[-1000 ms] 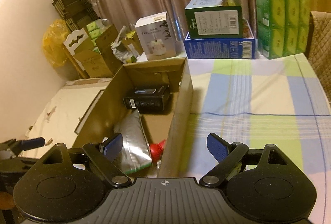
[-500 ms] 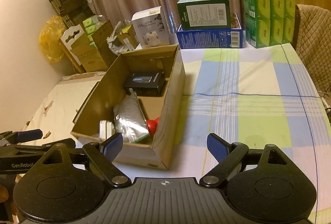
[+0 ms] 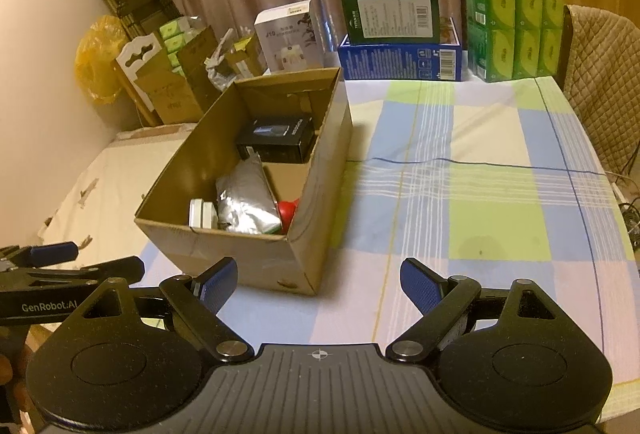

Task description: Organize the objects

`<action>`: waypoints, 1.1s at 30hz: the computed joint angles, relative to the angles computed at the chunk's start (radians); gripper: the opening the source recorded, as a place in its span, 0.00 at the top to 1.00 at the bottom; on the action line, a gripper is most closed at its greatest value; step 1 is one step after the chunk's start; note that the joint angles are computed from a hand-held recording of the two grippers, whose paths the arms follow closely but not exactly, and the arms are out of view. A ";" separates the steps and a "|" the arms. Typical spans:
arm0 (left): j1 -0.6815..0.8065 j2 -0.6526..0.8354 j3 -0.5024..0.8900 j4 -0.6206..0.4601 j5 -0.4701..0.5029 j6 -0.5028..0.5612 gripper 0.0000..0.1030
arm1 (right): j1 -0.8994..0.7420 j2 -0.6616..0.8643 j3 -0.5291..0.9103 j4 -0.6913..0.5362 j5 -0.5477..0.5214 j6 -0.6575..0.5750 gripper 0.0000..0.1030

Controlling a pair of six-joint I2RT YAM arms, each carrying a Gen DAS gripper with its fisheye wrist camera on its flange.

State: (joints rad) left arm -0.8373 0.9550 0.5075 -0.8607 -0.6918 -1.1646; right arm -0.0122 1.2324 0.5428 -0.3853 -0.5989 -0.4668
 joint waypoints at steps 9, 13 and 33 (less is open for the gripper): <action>-0.046 0.006 0.009 -0.040 -0.015 -0.042 0.01 | 0.008 -0.007 -0.028 0.007 0.016 -0.012 0.17; -0.055 0.006 0.010 -0.055 -0.017 -0.059 0.00 | 0.018 -0.007 -0.035 0.015 0.025 -0.005 0.17; -0.044 -0.024 -0.008 -0.061 -0.015 -0.041 0.00 | 0.065 0.009 -0.045 0.049 0.055 0.026 0.17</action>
State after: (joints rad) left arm -0.8815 0.9307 0.4999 -0.9212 -0.7072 -1.2059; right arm 0.0530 1.2412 0.4980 -0.3365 -0.5443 -0.4403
